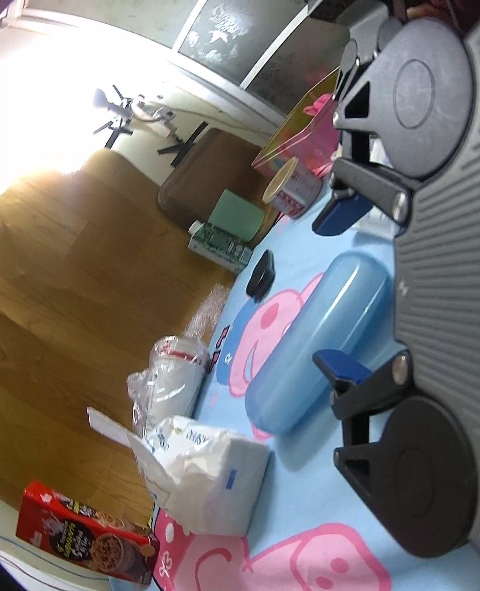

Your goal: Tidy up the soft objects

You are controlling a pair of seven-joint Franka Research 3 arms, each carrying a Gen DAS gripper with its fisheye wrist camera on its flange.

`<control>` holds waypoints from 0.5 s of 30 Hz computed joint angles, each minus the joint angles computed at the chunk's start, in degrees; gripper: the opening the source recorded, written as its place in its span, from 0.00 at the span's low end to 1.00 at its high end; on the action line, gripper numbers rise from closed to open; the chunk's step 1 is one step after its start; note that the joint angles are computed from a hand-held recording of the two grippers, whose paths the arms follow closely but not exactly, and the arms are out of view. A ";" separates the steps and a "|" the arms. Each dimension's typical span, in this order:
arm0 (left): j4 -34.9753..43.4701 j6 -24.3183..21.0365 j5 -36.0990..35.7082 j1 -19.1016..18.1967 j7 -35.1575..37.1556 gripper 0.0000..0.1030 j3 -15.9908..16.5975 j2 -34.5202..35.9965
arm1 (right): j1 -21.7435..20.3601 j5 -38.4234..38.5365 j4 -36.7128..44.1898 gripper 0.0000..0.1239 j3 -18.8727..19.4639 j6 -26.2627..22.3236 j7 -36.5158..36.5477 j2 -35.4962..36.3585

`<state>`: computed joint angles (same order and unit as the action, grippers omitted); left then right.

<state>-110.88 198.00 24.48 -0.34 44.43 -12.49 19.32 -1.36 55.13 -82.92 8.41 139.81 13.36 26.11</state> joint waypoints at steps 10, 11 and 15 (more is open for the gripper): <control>3.84 -8.06 18.25 29.67 -8.91 0.68 -35.83 8.57 | 1.40 4.25 -8.66 0.69 1.98 8.88 -15.95 -3.76; 4.09 -9.09 18.27 31.64 -7.60 0.68 -38.78 10.08 | 1.65 5.93 -10.53 0.55 2.52 10.89 -19.54 -4.78; 5.30 -14.91 17.28 36.76 -1.06 0.68 -48.38 16.73 | 3.10 10.30 -14.18 0.55 2.20 14.33 -23.04 -7.19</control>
<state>-105.59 183.09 41.76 36.42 43.37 -60.88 36.05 1.75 65.43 -97.11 10.61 154.14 -9.67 18.91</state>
